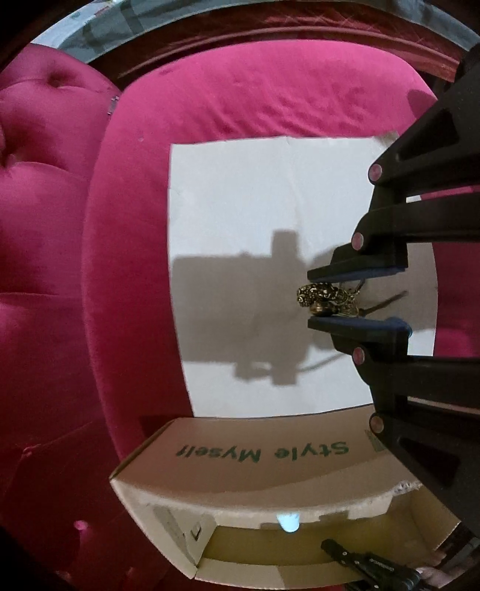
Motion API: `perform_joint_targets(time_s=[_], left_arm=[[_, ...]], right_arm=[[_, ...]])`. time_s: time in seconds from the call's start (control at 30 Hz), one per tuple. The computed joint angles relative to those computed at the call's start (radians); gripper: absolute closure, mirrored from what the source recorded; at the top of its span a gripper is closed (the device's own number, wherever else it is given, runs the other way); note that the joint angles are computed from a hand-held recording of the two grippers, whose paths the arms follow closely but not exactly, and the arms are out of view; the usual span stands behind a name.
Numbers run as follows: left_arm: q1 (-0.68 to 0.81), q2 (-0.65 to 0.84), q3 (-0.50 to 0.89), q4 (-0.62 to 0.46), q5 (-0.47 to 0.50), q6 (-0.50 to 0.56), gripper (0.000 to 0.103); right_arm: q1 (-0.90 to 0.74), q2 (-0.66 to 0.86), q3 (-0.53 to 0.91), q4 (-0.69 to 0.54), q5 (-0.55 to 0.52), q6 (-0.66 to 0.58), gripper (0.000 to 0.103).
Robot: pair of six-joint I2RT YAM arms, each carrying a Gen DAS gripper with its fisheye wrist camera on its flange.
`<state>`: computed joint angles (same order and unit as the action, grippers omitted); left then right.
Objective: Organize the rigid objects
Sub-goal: 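Lift the brass keychain and carry it over the box with the right tool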
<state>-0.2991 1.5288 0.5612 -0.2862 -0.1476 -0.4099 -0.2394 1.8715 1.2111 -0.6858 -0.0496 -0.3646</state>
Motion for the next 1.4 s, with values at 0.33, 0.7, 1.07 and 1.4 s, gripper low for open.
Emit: perform_joint_targets(time_s=[0.33,0.7,1.07,1.4], left_arm=[[0.000,-0.003,0.001,-0.003,0.000,0.000,0.088],[-0.004,-0.001,0.006,-0.011,-0.008,0.004,0.088],[-0.009,-0.002,0.007,-0.013,-0.007,-0.004,0.088],[-0.011,-0.004,0.003,-0.011,-0.006,-0.006,0.088]], right_arm=[[0.045,-0.146,0.001,-0.087,0.003,0.023,0.086],[0.095,-0.205,0.055,-0.158,0.007,0.036,0.086],[0.177,-0.273,0.150,-0.281,0.009,0.069,0.086],[0.278,-0.317,0.221,-0.366,-0.001,0.115,0.086]])
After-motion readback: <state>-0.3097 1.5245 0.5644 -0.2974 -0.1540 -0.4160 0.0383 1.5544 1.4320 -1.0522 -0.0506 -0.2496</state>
